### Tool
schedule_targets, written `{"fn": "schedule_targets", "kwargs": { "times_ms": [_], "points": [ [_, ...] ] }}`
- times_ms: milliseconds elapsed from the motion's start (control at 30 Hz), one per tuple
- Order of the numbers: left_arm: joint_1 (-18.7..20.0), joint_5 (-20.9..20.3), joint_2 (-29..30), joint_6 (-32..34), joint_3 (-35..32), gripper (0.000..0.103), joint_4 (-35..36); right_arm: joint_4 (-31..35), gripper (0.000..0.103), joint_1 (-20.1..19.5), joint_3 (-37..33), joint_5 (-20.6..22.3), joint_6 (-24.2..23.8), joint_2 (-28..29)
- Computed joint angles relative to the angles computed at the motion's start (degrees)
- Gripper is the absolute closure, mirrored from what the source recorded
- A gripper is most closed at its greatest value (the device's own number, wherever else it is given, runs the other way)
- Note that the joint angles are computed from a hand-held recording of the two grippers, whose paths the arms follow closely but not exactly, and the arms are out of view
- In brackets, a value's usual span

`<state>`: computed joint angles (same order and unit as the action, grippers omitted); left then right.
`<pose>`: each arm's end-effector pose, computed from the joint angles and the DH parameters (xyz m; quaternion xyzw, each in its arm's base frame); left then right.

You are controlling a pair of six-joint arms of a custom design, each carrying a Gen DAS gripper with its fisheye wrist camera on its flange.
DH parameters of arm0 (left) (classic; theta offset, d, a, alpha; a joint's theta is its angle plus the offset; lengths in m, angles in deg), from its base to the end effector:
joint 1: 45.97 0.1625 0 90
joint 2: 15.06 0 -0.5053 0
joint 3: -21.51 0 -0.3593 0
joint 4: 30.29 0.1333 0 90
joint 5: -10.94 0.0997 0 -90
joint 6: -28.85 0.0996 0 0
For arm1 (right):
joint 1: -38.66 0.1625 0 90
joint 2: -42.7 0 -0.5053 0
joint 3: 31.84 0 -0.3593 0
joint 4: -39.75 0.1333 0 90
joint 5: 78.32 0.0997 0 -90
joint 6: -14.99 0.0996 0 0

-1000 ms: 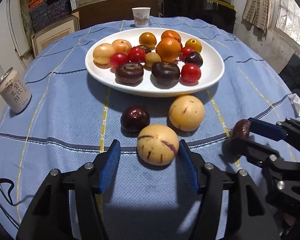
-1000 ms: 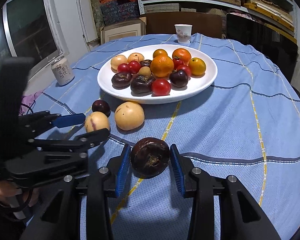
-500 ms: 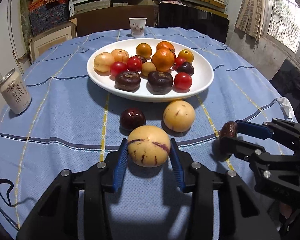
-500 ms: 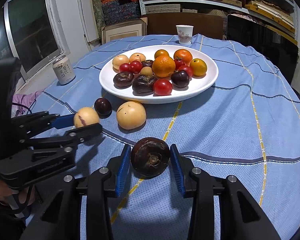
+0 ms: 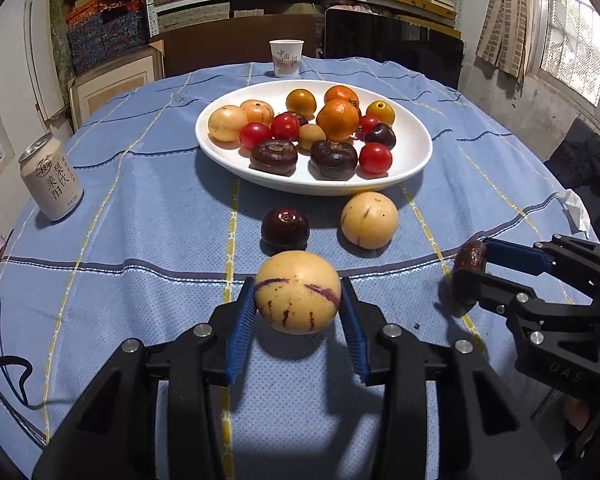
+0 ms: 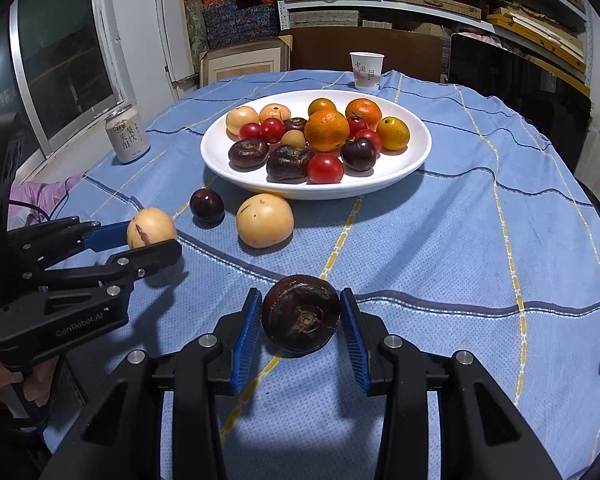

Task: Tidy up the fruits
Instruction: 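Carry the mangosteen and striped pepino onto the white plate and release both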

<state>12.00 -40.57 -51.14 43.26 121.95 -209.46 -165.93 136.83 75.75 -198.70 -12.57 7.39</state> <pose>-0.1988 -0.6860 0.1072 0.2985 0.8753 -0.2497 0.2871 0.1749 -0.6348 0.1184 0.1829 -0.8832 0.3107 0.3001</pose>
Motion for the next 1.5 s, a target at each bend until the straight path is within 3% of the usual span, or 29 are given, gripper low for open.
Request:
{"fn": "schedule_targets", "kwargs": {
  "times_ms": [300, 500, 800, 1067, 1400, 1500],
  "points": [
    [-0.3, -1.1, -2.1, 0.4, 2.0, 0.063, -1.6, -2.4, 0.063, 0.1, 2.5, 1.3, 0.9, -1.1],
    [-0.5, -4.1, -3.6, 0.7, -2.8, 0.063, 3.1, -0.3, 0.063, 0.9, 0.7, 2.6, 0.2, -4.3],
    [-1.0, -4.1, 1.4, 2.8, -14.7, 0.063, 11.1, 7.7, 0.063, 0.6, -11.1, 3.2, -1.0, -5.1],
    [0.5, -3.5, 7.2, 2.9, -25.3, 0.063, 18.8, 13.8, 0.063, -0.6, -20.9, 5.0, -3.3, -1.7],
    [2.8, -3.9, 11.4, -0.6, -33.8, 0.062, 27.8, 32.9, 0.063, -0.6, -43.2, 4.4, -4.8, 8.5],
    [2.8, -4.0, 11.0, 0.0, -33.3, 0.048, 26.7, 32.8, 0.052, -0.6, -44.9, 3.5, -5.2, 9.8]
  ]
}}
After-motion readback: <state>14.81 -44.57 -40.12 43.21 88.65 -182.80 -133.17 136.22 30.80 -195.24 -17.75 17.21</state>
